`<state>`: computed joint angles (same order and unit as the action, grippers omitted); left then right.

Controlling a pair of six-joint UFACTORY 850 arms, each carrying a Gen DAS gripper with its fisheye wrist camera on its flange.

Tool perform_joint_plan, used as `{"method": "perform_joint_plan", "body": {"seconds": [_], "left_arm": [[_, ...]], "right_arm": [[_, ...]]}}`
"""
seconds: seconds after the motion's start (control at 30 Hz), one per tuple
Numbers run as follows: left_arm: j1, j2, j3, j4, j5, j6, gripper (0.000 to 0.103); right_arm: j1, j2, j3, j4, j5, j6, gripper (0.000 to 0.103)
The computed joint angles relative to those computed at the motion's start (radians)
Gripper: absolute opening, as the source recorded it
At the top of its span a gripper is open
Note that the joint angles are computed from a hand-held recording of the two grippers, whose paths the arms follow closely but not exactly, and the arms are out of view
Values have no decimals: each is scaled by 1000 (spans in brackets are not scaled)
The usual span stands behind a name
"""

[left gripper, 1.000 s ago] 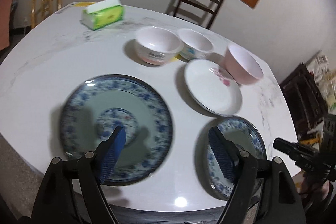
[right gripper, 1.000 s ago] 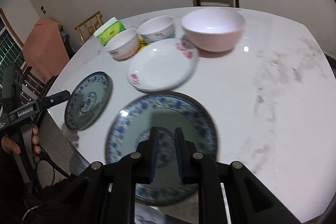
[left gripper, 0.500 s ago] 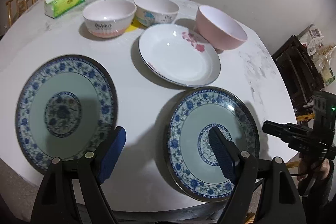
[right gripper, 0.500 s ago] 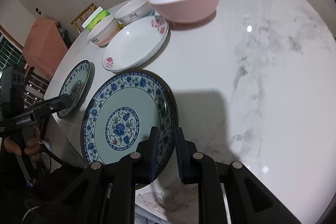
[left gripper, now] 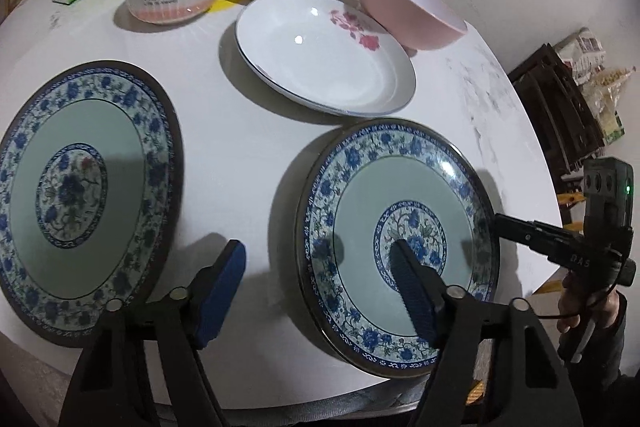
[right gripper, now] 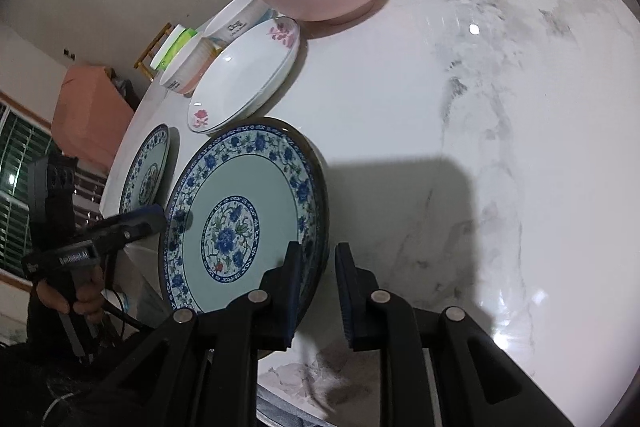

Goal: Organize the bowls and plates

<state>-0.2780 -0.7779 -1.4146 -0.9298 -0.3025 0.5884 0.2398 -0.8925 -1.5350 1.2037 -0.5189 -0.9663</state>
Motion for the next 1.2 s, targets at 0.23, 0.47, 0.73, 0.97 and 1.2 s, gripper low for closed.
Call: {"method": "perform_joint_plan", "body": {"seconds": [0.23, 0.47, 0.73, 0.97, 1.2], "left_arm": [[3, -21, -9, -41, -25, 44, 58], [-2, -35, -24, -56, -36, 75, 40], [-9, -39, -27, -15, -3, 39, 21], [-11, -23, 3, -35, 28, 76, 19], [-5, -12, 25, -120, 25, 152, 19]], "right_arm": [[-2, -6, 11, 65, -6, -55, 19], [-9, -20, 13, 142, -40, -114, 19], [7, -11, 28, 153, -8, -135, 15], [24, 12, 58, 174, 49, -126, 15], [41, 31, 71, 170, 81, -108, 15]]}}
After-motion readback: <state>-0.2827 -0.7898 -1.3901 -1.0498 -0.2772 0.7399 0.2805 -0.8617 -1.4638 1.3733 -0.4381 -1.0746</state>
